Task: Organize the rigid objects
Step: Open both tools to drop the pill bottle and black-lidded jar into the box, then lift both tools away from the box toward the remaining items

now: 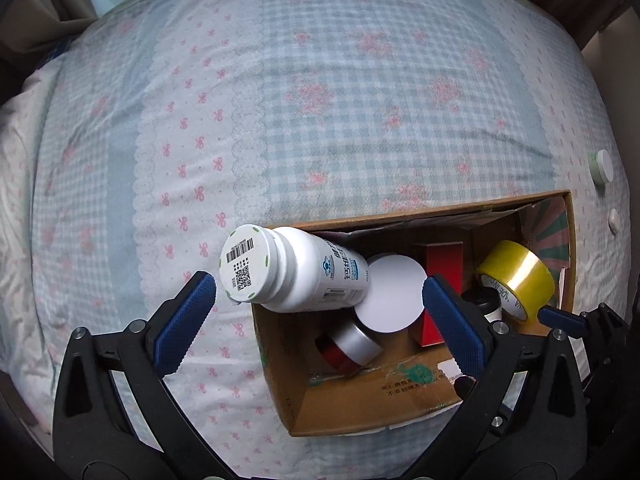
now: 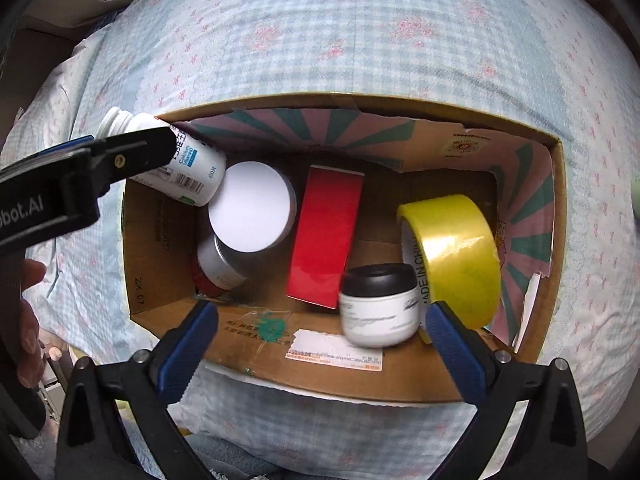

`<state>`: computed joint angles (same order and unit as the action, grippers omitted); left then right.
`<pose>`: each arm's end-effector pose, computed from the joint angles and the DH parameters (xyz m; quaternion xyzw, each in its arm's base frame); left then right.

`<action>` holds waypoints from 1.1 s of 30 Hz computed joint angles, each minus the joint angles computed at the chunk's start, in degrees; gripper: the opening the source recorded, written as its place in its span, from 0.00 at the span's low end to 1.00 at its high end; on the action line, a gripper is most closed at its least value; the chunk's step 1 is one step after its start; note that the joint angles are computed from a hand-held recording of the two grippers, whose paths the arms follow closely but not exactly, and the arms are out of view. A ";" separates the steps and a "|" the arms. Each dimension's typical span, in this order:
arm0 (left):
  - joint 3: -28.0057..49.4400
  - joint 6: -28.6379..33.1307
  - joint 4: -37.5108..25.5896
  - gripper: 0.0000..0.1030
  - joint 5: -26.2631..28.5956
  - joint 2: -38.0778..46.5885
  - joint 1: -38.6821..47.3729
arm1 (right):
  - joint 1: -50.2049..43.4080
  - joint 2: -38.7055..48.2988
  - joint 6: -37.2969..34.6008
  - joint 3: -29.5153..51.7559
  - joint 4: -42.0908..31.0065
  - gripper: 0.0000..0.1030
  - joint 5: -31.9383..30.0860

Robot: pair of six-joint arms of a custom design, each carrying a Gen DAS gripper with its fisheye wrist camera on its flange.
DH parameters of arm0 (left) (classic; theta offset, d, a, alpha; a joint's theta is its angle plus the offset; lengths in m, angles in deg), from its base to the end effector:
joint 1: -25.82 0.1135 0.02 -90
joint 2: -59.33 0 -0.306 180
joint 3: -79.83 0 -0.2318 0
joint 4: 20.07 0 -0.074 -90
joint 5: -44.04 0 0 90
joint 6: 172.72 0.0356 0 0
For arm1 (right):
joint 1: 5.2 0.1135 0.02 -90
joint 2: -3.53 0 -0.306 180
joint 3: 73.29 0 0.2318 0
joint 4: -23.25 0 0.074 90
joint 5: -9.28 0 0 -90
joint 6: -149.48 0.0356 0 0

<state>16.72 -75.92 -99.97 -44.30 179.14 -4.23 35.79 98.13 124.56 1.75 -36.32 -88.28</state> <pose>0.3607 -0.2099 0.2585 0.3163 0.9465 -0.0268 0.0584 0.2110 0.1895 0.2336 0.2012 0.9728 0.1150 0.0044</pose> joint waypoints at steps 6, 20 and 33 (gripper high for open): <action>-3.00 -0.58 0.51 1.00 -0.30 -3.92 -0.10 | 2.97 -3.73 3.66 -1.14 0.31 1.00 3.26; -12.50 0.11 0.51 1.00 -0.32 -18.57 1.78 | 10.55 -7.26 9.89 5.77 -8.37 1.00 14.07; -8.02 -1.88 -6.64 1.00 2.33 -29.82 1.81 | 19.96 -10.25 20.18 21.74 -30.70 1.00 25.58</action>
<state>8.69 -77.80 -106.61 -41.97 149.32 -2.42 55.75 87.88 144.74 23.49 -67.02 -62.70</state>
